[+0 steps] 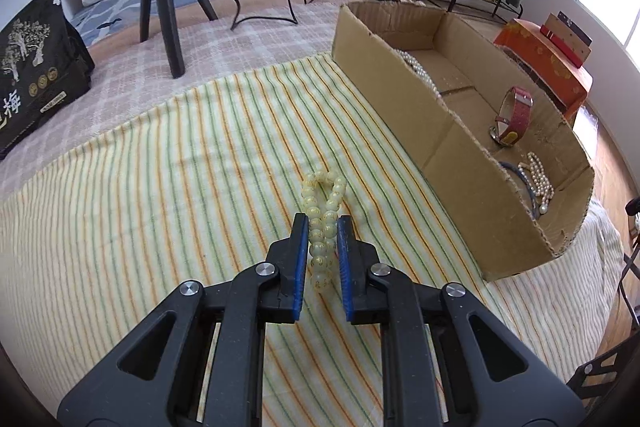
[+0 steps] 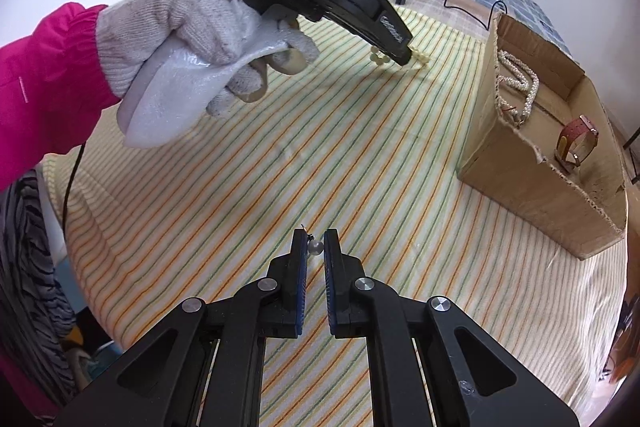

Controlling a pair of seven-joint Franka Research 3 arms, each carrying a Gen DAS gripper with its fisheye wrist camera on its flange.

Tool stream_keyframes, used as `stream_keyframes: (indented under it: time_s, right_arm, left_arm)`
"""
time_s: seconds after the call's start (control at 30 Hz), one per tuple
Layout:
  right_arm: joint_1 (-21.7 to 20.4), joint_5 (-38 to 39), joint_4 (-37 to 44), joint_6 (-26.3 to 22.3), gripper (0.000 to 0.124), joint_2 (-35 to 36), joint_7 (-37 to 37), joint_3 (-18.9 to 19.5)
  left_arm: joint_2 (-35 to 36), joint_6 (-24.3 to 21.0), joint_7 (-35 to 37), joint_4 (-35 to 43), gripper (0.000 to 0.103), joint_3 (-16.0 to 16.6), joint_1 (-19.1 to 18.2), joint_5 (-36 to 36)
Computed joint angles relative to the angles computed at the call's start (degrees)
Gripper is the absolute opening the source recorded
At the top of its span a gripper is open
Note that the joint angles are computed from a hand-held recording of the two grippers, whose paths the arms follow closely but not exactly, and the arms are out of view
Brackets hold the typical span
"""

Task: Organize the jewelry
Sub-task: 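Carry the earring and bead bracelet over the cardboard box with both grippers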

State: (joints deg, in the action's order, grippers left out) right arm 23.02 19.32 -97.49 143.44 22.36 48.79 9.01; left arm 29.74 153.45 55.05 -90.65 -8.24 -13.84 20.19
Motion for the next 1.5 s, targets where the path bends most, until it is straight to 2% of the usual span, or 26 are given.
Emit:
stream_keyframes:
  time_s: [0.5, 0.8, 1.13, 1.5]
  right_arm:
    - [-0.4, 2.0, -2.7, 3.0, 0.007, -2.9, -0.5, 0.3]
    - [-2.0, 4.5, 0.5, 4.3, 0.007, -2.2, -0.1, 0.2]
    - [-2.7, 3.8, 9.4, 5.8, 0.007, 2.9, 5.1, -1.2]
    - [-2.9, -1.3, 26.4, 4.0, 0.007, 13.7, 16.5, -3.8]
  left_arm:
    - [-6.4, 4.2, -3.5, -5.8, 0.013, 0.7, 0.2, 2.4]
    - [-8.1, 6.2, -5.0, -6.4, 0.013, 0.7, 0.3, 3.5]
    - [-7.5, 7.3, -5.5, -3.9, 0.013, 0.2, -0.3, 3.6]
    - [-4.9, 7.1, -3.2, 0.1, 0.013, -1.0, -1.6, 2.1]
